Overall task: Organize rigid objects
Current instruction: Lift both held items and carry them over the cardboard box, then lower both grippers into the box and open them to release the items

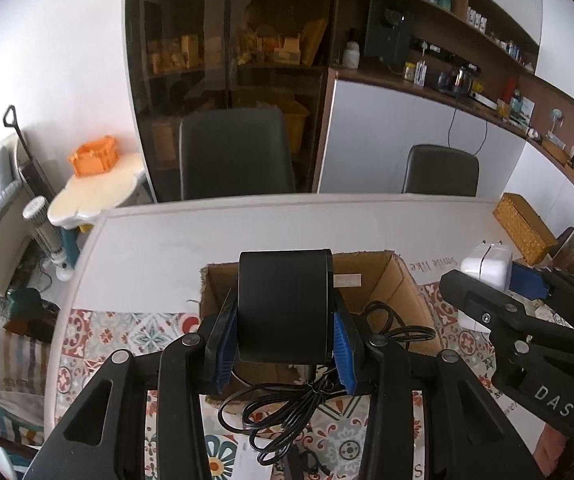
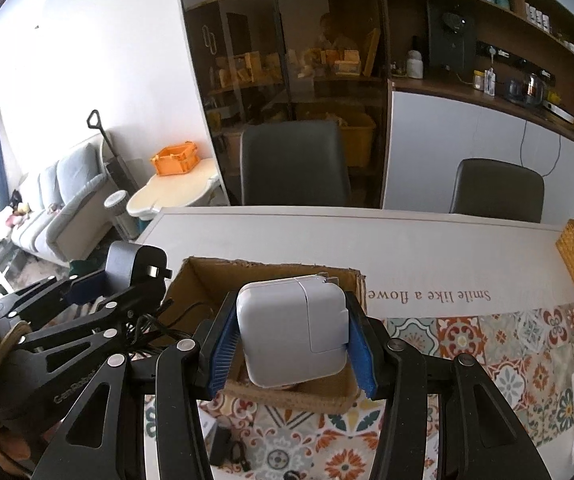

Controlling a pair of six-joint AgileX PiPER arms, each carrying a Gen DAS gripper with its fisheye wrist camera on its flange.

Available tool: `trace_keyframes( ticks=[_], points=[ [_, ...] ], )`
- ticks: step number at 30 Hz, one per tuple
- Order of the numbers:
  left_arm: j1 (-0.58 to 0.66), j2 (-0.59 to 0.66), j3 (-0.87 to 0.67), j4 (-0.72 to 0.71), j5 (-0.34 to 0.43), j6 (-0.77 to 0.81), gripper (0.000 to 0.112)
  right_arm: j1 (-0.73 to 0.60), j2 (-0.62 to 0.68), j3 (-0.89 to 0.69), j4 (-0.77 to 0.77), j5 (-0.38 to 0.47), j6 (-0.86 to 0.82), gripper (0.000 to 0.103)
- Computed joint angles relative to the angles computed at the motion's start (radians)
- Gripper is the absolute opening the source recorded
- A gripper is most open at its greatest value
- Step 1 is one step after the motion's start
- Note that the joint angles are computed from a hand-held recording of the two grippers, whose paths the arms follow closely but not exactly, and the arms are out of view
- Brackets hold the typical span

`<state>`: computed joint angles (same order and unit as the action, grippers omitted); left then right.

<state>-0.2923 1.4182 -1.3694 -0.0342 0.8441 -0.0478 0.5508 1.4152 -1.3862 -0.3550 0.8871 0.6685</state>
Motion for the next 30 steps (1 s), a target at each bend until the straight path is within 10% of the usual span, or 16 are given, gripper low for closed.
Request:
trace_keyframes(
  ticks=[18, 30],
  points=[
    [-0.006, 0.196, -0.110, 0.038, 0.080, -0.018, 0.042, -0.096, 0.120, -0.034, 0.137, -0.005, -0.131, 0.049],
    [-0.039, 0.114, -0.040, 0.337, 0.077, -0.259, 0.085, -0.099, 0.166, -0.082, 0.190, 0.016, -0.176, 0.049]
  ],
)
